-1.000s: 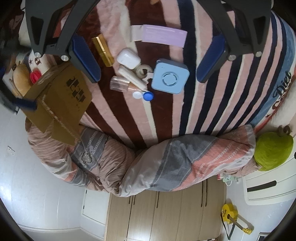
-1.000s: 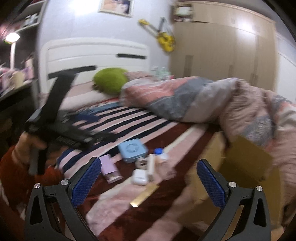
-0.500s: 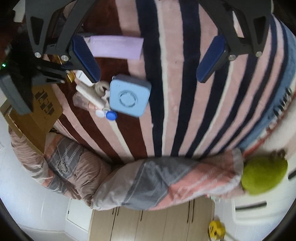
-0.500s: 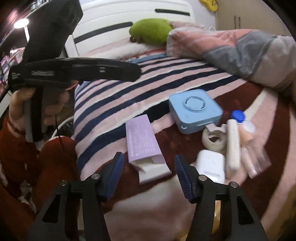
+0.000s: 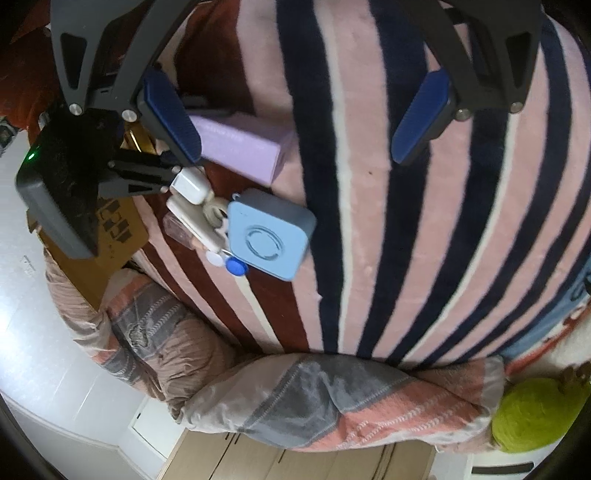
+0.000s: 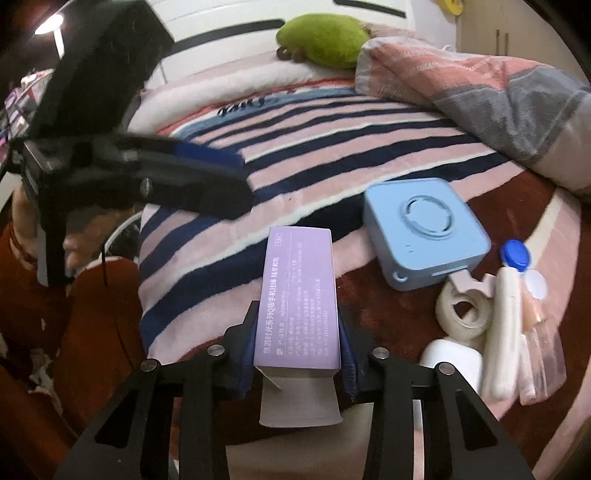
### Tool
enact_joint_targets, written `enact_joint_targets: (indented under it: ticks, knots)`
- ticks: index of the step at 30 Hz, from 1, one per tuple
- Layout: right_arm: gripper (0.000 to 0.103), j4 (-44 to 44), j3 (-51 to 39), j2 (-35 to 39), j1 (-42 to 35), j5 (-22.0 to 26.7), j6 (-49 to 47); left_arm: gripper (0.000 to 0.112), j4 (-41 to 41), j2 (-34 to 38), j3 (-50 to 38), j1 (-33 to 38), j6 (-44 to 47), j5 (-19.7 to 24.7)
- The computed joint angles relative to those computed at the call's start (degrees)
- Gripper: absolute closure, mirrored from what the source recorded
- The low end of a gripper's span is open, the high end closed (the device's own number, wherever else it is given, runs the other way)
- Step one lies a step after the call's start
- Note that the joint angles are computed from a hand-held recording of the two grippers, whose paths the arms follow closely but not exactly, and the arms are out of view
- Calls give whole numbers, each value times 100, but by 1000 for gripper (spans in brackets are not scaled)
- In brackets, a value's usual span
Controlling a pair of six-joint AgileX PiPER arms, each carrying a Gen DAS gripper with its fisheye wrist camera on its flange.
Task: Organize rigid objects
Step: 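Grasp the lavender box with the right gripper, then carry the lavender box into the cardboard box and open the right gripper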
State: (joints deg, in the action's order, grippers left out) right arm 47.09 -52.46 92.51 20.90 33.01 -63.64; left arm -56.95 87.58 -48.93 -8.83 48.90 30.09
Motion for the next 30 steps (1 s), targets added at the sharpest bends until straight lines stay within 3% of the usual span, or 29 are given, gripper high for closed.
enact_joint_targets:
  ticks: [4, 6, 8, 11, 13, 17, 23, 30]
  knots:
    - [70, 646, 414, -611, -188, -52, -545, 10, -1068, 290, -169, 141, 833, 928]
    - [70, 569, 513, -909, -172, -85, -468, 11, -1446, 399, -286, 116, 1017, 1340]
    - [70, 472, 560, -1223, -148, -85, -357, 24, -1612, 401, -416, -29, 977, 1554]
    - [70, 211, 543, -1727, -213, -14, -18, 50, -1560, 312, -644, -256, 687, 1676]
    - [70, -254, 406, -1992, -200, 3, 490, 61, -1684, 167, -792, -385, 641, 1781]
    - [70, -562, 73, -2480, -603, 420, 898, 65, -1083, -96, -1519, -898, -67, 1582]
    - [71, -668, -694, -3085, -2010, 1521, 1131, 65, 205, 581, -3773, -1860, -1572, 1764]
    - [71, -93, -1486, -2985, -4694, 3080, 361, 65, 1494, 2899, -7783, -3003, -3415, 2692]
